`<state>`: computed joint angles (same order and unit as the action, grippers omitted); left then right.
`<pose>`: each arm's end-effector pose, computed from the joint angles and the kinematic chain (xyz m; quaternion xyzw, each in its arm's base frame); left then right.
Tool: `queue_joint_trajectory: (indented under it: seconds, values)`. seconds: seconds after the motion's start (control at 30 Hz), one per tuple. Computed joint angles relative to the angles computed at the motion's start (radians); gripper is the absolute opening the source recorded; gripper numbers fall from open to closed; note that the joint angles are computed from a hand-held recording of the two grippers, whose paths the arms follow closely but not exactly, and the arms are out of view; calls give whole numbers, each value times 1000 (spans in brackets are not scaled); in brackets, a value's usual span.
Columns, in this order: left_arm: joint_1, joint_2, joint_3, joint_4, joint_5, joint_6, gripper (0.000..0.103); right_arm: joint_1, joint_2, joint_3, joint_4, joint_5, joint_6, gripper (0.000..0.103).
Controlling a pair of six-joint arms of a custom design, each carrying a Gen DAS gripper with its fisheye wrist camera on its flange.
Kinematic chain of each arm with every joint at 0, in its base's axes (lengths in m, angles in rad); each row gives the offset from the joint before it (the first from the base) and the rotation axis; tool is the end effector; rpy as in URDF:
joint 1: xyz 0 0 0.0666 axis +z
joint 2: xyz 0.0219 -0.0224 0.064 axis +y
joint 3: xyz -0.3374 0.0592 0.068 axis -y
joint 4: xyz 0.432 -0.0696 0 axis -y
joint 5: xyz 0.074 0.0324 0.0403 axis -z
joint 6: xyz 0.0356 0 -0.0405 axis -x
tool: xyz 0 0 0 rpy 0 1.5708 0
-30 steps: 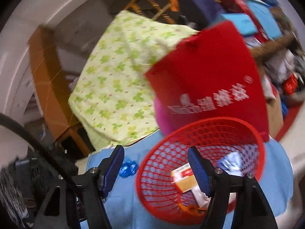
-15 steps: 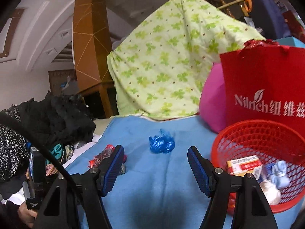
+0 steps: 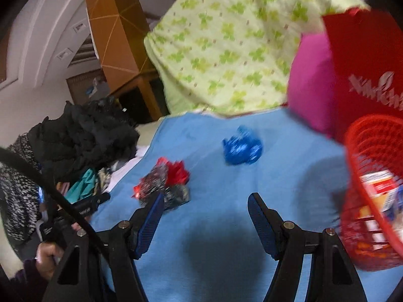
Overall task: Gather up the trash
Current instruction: 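Move both tools back toward the red and black plastic bags, then grasp the red plastic bag with the left tool while the right tool grasps the black bag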
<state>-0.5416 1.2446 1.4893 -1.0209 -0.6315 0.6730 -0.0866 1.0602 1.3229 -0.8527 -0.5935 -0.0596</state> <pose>0.4138 -0.2249 0.5045 -0.1774 0.8667 0.0253 0.4654 0.4195 -0.0168 0.5126 -0.0757 0.8514 0.2518 0.4538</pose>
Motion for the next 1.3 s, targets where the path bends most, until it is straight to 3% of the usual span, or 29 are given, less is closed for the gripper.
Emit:
queue_joint_trajectory:
  seconds: [0.1, 0.27, 0.53, 0.73, 0.83, 0.93, 0.97, 1.0, 1.17, 1.3]
  values:
    - [34, -8, -27, 25, 12, 29, 68, 41, 76, 56, -56, -38, -26, 73]
    - [82, 2, -36, -4, 76, 91, 68, 124, 213, 166, -117, -71, -64, 73]
    - [113, 54, 7, -31, 75, 69, 68, 207, 450, 337, -169, -135, -220, 71]
    - [135, 90, 37, -23, 89, 39, 68, 246, 558, 420, -211, -76, -332, 71]
    - [136, 103, 47, -20, 95, 29, 68, 257, 610, 455, -221, -87, -389, 71]
    - [133, 113, 55, -10, 111, 11, 68, 268, 616, 446, -180, -70, -383, 69]
    - [131, 113, 56, -2, 117, 1, 68, 271, 615, 446, -179, -61, -366, 50]
    - [131, 113, 53, 15, 133, -13, 68, 271, 614, 447, -185, -60, -352, 46]
    - [136, 140, 74, 56, 210, -58, 68, 255, 566, 424, -152, -18, -317, 32]
    - [130, 176, 102, 89, 227, -110, 79, 229, 497, 393, -137, 54, -257, 31]
